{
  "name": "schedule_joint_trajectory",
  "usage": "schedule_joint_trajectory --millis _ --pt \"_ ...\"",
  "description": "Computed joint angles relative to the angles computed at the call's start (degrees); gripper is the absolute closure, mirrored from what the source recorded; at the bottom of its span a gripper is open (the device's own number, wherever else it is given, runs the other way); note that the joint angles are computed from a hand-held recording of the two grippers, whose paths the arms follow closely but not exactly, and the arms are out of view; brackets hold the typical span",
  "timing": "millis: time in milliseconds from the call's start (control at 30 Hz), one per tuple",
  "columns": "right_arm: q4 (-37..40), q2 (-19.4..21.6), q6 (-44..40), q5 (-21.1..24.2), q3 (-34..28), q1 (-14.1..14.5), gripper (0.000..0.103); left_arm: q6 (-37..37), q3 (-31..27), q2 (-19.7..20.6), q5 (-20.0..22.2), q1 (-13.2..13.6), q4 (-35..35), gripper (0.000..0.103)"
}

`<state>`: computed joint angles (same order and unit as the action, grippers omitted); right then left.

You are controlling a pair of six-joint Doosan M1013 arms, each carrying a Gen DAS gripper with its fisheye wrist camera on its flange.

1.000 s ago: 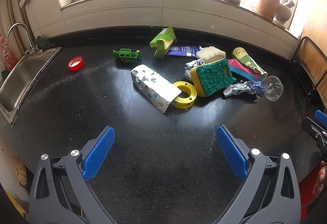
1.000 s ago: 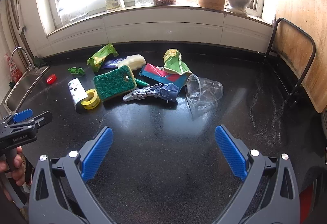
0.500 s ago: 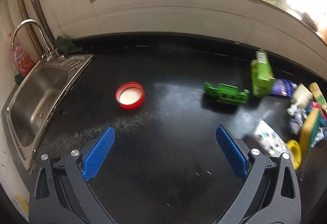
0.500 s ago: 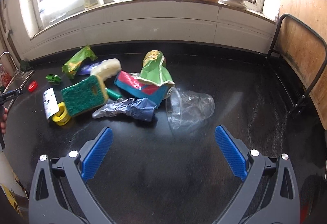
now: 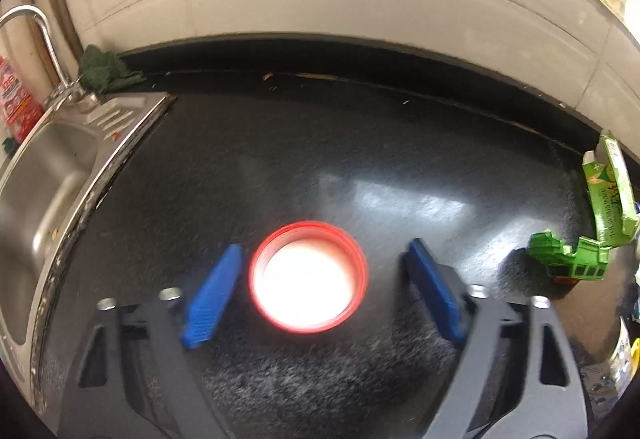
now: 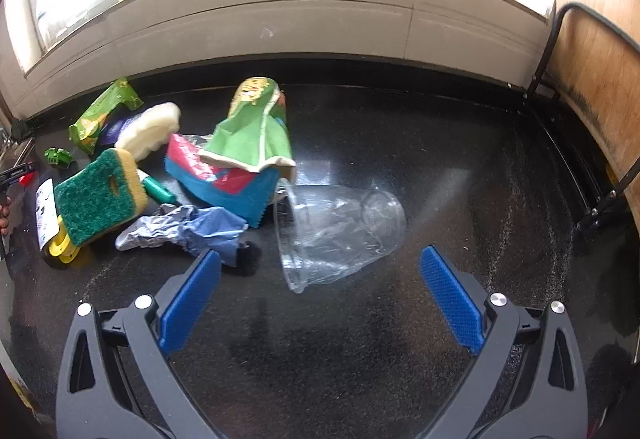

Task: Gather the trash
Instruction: 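Grasp the red bottle cap with the left tool while the right tool grasps the clear cup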

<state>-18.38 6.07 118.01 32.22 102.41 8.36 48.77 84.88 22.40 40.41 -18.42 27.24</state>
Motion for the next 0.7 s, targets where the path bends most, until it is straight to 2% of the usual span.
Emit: schedule_joint_trajectory --millis 33,67,100,133,200,233,267,333,567,633,700 --pt "0.93 0.21 -0.62 0.11 -0.13 -0.38 0.010 0.20 -0.08 0.17 -0.27 -0.06 0.15 0.039" --pt "2.67 0.48 -1.85 -0.16 -0.33 -0.93 0.010 1.01 -0.15 0.18 -0.48 -0.15 -0.60 0.053" --pt "2.65 0.74 -1.71 -0.25 -0.54 -1.07 0.011 1.18 -0.23 0.16 -0.27 -0.34 -0.57 0.055" --pt "1.66 1.21 -0.77 0.45 -1.01 -1.04 0.015 0.47 -0.31 0.29 0.19 -0.59 0.22 0.055" --pt "3.14 2.12 -2.71 1.46 -1.89 -1.30 0.030 -0.53 -0.20 0.16 0.97 -1.21 0.84 0.055" --pt "3.45 2.47 -3.24 2.06 -2.26 -1.37 0.045 -0.28 -0.14 -0.09 1.29 -1.24 -0.16 0.055" --pt "3.72 2.97 -3.66 3.05 -2.69 -1.45 0.074 0.03 0.09 -0.37 1.11 -1.13 -1.46 0.055" --pt "2.50 3.35 -3.03 4.12 -2.96 -1.32 0.095 -0.79 0.90 -1.40 0.92 -1.14 -0.84 0.055" --pt "-5.27 -0.66 2.41 0.60 -0.18 0.03 0.098 -6.43 8.21 -9.49 0.27 -3.98 5.76 0.055" --pt "-4.34 -2.39 1.28 -0.57 0.45 0.67 0.098 -8.58 11.71 -13.26 0.14 -5.04 6.94 0.055" --pt "-1.61 -4.28 -1.90 -2.28 0.86 2.58 0.098 -11.67 15.64 -17.50 1.00 -6.42 9.53 0.055"
